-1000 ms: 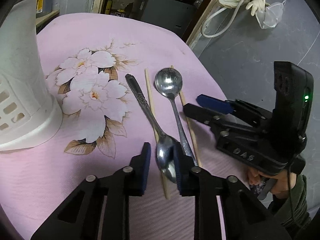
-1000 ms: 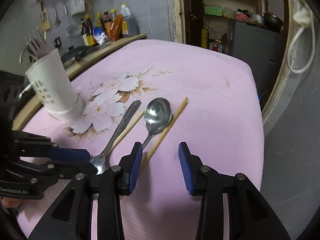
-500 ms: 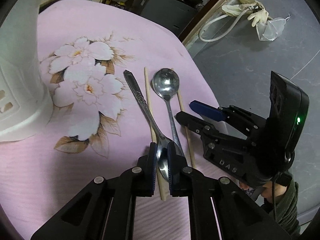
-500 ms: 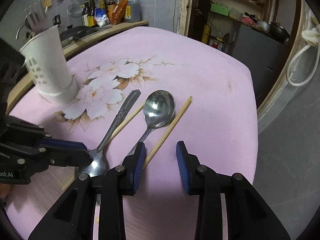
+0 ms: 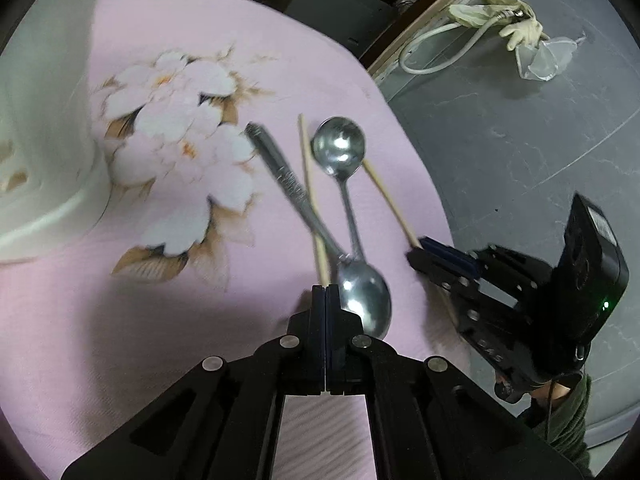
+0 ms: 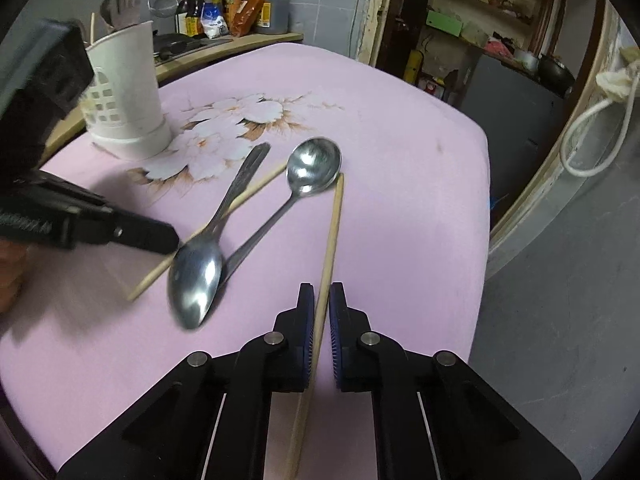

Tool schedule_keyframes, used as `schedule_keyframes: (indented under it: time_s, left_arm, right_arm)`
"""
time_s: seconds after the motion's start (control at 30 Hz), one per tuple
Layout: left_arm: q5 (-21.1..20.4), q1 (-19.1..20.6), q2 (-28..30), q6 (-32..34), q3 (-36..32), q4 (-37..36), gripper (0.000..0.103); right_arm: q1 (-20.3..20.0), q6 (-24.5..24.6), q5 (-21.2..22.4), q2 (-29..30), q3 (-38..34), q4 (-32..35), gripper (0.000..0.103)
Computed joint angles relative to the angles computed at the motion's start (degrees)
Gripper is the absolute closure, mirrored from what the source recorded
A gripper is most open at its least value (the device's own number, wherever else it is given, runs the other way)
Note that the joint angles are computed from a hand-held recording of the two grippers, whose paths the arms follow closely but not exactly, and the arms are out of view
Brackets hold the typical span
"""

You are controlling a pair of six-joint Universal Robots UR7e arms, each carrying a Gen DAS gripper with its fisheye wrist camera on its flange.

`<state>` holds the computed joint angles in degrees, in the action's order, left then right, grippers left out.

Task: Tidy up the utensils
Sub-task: 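Close the right tool on a wooden chopstick while the left tool lowers to the ornate spoon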

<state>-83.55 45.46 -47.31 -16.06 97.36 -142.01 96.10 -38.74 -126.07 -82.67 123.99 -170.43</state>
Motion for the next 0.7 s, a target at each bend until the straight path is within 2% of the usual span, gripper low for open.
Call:
schedule_keyframes:
  time_s: [0.1, 0.27, 0.33, 0.4, 0.5, 0.6, 0.7]
  left_arm:
    - [1.8, -0.2, -1.1, 0.1, 1.9, -3.7, 0.103]
    - [3.4, -0.9, -0.8, -0.5, 2.0, -6.5, 0.103]
    - [4.3, -1.4, 0.3, -0.8, 1.1, -6.6, 0.099]
    - [5.9, -1.9, 1.2, -1.2, 0.2, -6.2, 0.088]
    - [7.2, -2.0, 2.9, -1.8, -1.5, -6.7, 0.078]
    - [6.9, -1.5, 4.7, -2.5, -3.8, -5.7, 0.078]
    - [8.7, -1.6, 6.0, -3.6, -5.8, -3.5, 0.078]
  right_arm:
    - [-0.8, 1.3, 2.7, -2.6, 1.6, 2.1, 0.097]
    - [-0.8, -0.4, 3.2, -2.3, 2.7, -1.5, 0.097]
    - [-0.6, -1.4, 2.3, -1.0, 2.5, -3.5, 0.097]
    - [-0.1, -3.2, 1.0, 0.6, 2.3, -6.0, 0.097]
    - [0.0, -4.7, 0.4, 1.7, 1.9, -7.7, 0.096]
    - [-1.0, -4.2, 2.7, 0.7, 2.1, -7.1, 0.096]
    - [-1.8, -3.5, 4.4, 0.2, 2.2, -6.8, 0.096]
